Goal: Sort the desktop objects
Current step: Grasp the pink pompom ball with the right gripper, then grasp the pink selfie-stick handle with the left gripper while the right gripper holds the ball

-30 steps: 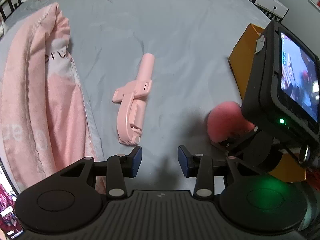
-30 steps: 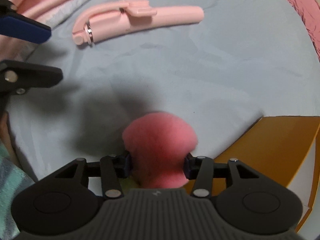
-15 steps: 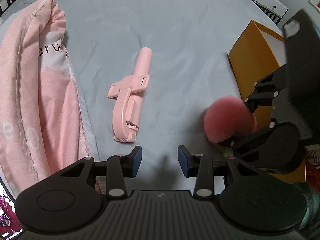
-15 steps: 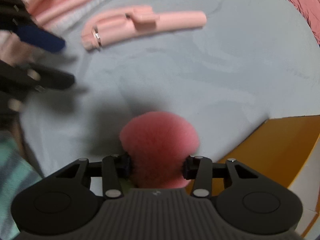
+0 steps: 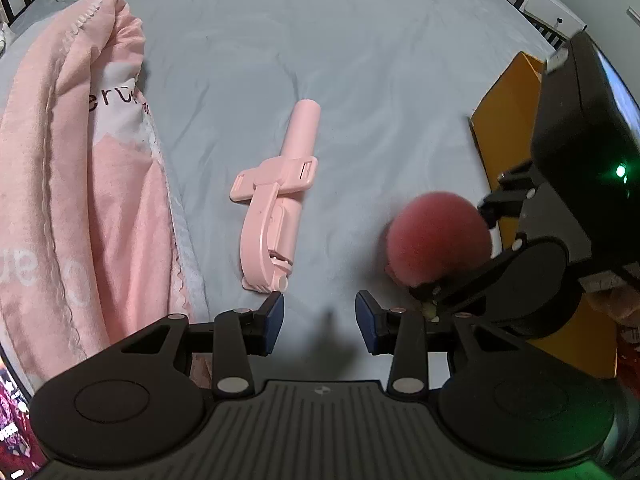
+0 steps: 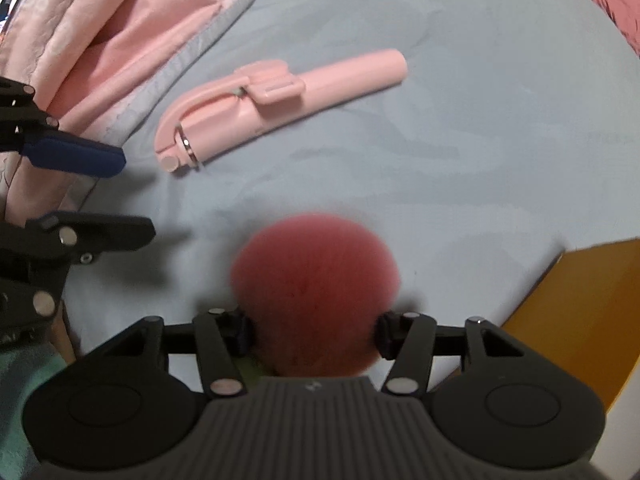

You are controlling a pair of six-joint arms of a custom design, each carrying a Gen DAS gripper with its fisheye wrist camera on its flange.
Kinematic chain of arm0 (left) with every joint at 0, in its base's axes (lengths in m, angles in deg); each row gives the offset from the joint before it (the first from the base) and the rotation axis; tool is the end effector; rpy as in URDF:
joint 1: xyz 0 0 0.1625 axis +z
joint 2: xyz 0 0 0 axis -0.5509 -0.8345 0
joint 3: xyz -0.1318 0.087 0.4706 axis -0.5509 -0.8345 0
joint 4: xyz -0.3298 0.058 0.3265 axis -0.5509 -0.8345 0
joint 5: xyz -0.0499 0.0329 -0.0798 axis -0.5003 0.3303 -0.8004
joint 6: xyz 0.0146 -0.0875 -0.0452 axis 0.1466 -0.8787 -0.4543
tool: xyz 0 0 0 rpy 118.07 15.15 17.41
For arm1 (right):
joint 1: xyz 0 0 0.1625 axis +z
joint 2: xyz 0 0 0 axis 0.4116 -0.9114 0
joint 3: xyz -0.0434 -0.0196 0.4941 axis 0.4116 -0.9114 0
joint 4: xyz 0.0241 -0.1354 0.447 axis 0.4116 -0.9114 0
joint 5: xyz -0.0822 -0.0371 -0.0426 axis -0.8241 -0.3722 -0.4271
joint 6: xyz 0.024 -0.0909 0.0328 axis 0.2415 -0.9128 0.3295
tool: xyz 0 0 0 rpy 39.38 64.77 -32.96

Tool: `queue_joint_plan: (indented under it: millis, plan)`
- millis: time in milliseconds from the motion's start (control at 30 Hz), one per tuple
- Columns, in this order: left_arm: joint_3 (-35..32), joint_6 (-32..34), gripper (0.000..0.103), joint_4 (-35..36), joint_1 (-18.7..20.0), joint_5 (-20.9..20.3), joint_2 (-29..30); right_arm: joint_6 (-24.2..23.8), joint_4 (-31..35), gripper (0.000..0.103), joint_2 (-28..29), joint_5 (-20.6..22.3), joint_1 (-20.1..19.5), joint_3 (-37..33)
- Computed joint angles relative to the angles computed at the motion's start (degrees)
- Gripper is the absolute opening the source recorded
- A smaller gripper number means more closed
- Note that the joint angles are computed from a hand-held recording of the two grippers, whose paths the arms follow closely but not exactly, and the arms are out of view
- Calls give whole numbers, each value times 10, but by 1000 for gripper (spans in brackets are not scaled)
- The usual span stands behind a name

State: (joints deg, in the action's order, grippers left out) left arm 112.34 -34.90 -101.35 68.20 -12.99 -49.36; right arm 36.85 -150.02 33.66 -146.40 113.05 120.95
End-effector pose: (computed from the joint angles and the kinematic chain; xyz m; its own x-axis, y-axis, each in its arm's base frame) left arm -0.1029 -0.2902 0.3529 -0.7132 0.4740 -0.5164 0.5365 0.8433 0.0331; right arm 0.4345 -0.2967 0.0087 -0.5936 -0.4487 0.6681 -0.4161 0.8817 0.2225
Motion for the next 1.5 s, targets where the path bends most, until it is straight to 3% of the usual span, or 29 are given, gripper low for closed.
queue_joint_plan:
  millis: [67, 133, 433, 700, 867, 1067, 1233, 1300, 1400, 1500]
  plan:
    - [-1, 9, 46, -11, 8, -3, 4, 13, 4, 57, -3, 9, -4, 3]
    - [-2, 23, 46, -27, 17, -5, 5, 19, -7, 46, -10, 26, -9, 9]
    - [-6, 107, 48, -92, 43, 33, 13, 14, -35, 35, -43, 17, 21, 20]
    - [30, 230, 49, -170, 24, 57, 51, 36, -62, 29, -84, 0, 44, 24]
    - [41, 250, 49, -177, 16, 87, 71, 40, -90, 29, -119, 1, 43, 48]
    - [-1, 236, 49, -203, 86, 11, 88, 26, -132, 29, -135, 5, 38, 78]
    - [-18, 194, 49, -218, 113, 42, 113, 11, -164, 29, -135, 13, 32, 90]
    - [-23, 196, 51, -215, 126, 32, 125, 7, -175, 29, -134, 16, 30, 93]
    - [-24, 197, 67, -215, 141, 10, 134, 7, -178, 29, -136, 15, 28, 96]
    - [-31, 208, 74, -226, 167, -14, 152, 10, -182, 29, -137, 15, 27, 98]
